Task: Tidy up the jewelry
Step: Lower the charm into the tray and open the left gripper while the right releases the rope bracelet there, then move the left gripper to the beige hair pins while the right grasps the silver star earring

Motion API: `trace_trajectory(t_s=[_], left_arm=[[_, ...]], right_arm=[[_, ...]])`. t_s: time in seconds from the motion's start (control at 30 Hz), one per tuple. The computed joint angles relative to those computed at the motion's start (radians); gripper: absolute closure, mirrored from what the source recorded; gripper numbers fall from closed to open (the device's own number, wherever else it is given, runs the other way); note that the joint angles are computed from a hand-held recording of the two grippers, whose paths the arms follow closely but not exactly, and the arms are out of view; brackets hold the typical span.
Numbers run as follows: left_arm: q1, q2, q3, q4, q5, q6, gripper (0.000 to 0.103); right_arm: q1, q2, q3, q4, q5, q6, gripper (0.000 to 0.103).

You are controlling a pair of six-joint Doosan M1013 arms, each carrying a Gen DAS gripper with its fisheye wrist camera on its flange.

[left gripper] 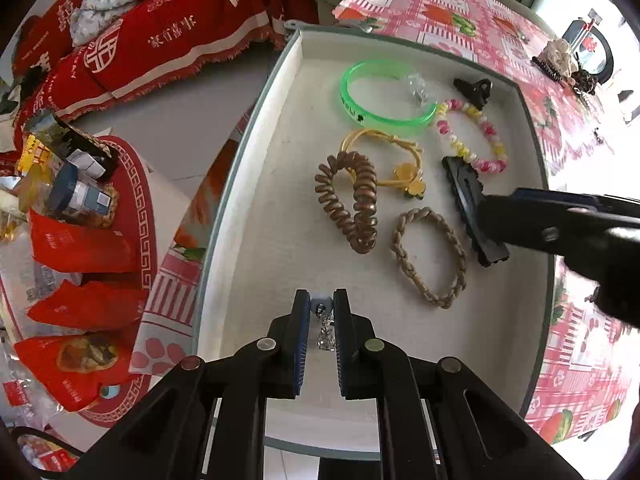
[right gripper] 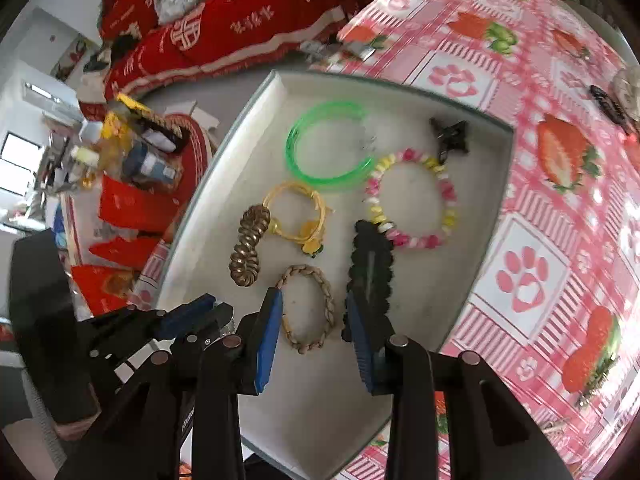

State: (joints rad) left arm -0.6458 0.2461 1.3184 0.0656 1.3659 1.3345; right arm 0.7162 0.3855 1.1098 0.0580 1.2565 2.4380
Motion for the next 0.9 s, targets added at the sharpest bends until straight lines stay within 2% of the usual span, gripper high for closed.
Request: trace_trajectory(t_s=[0.2, 0.23, 0.27, 0.3, 0.33, 0.37, 0.5, 0.57, 0.7, 0.9], left_arm=[[-0.003, -0.007, -0.01, -0.005, -0.008, 0.005, 0.084], [-0.004, -0.006, -0.012, -0.005, -0.006, 0.006, 0.082], [-0.005, -0.005, -0.013, -0.005, -0.003, 0.007, 0.068], [-0.005, -0.004, -0.015, -0.005, 0.0, 0.005, 0.019], [-0.01, -0.009, -0.013, 0.013, -0.011, -0.012, 0.0], [-0.017, -0.022, -0.003, 0.04, -0.047, -0.029, 0.0], [-0.023, -0.018, -0.018, 0.037, -0.035, -0.002, 0.0], [-0.033, -0.019, -0.023, 0.054, -0.033, 0.008, 0.0], [-0.049, -0.016, -0.037, 0.043, -0.027, 0.036, 0.0], [-0.098, -0.007, -0.067, 0.017, -0.018, 0.108, 0.0]], right_arm=[[0.009, -0.069, 0.06, -0.072, -0.022, 0.104, 0.061], [0.01, -0.085, 0.077, -0.084, -0.025, 0.131, 0.061], [0.011, -0.097, 0.089, -0.092, -0.028, 0.151, 0.061], [0.01, -0.108, 0.102, -0.099, -0.029, 0.169, 0.061], [0.011, -0.12, 0.113, -0.108, -0.027, 0.188, 0.061], [0.012, -0.132, 0.125, -0.119, -0.025, 0.21, 0.061], [0.015, -0.178, 0.175, -0.152, -0.009, 0.29, 0.058], [0.019, -0.205, 0.209, -0.171, 0.005, 0.346, 0.051], [0.022, -0.25, 0.269, -0.186, 0.045, 0.434, 0.049], [0.017, -0.302, 0.352, -0.184, 0.116, 0.553, 0.049]])
